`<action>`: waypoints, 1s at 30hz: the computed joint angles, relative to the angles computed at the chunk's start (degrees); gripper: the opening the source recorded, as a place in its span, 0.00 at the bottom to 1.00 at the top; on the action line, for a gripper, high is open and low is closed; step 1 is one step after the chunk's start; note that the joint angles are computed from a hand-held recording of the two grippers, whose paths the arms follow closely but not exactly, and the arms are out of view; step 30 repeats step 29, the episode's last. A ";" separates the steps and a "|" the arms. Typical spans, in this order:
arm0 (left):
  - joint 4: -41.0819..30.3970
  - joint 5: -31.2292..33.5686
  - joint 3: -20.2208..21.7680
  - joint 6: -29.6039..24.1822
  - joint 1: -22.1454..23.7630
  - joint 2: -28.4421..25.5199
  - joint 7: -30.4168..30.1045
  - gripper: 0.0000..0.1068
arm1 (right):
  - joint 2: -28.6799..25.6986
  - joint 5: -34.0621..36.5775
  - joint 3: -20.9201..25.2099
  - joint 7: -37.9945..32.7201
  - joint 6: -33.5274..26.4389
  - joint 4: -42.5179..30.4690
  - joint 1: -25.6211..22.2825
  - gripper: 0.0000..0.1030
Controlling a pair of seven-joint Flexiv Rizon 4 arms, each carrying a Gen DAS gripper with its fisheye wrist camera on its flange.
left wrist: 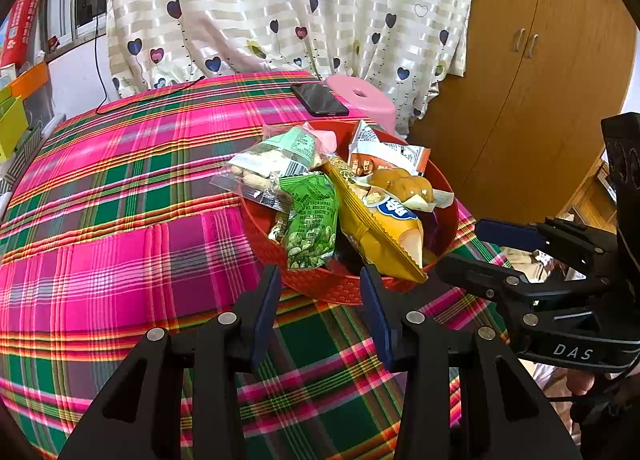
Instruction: Organize snacks
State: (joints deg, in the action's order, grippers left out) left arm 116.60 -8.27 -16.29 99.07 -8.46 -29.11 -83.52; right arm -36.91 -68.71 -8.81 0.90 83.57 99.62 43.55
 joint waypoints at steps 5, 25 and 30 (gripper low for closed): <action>-0.06 0.01 0.05 -0.11 -0.05 0.04 -0.03 0.40 | 0.01 0.03 0.21 -0.08 -0.09 -0.01 -0.14 0.58; 0.19 0.07 -0.19 0.22 0.04 -0.02 -0.24 0.40 | 0.07 -0.50 0.34 0.25 -0.20 -0.07 -0.31 0.58; 0.38 0.12 -0.12 0.13 -0.01 0.10 -0.34 0.40 | 0.04 -0.71 0.31 0.50 -0.11 -0.07 -0.36 0.58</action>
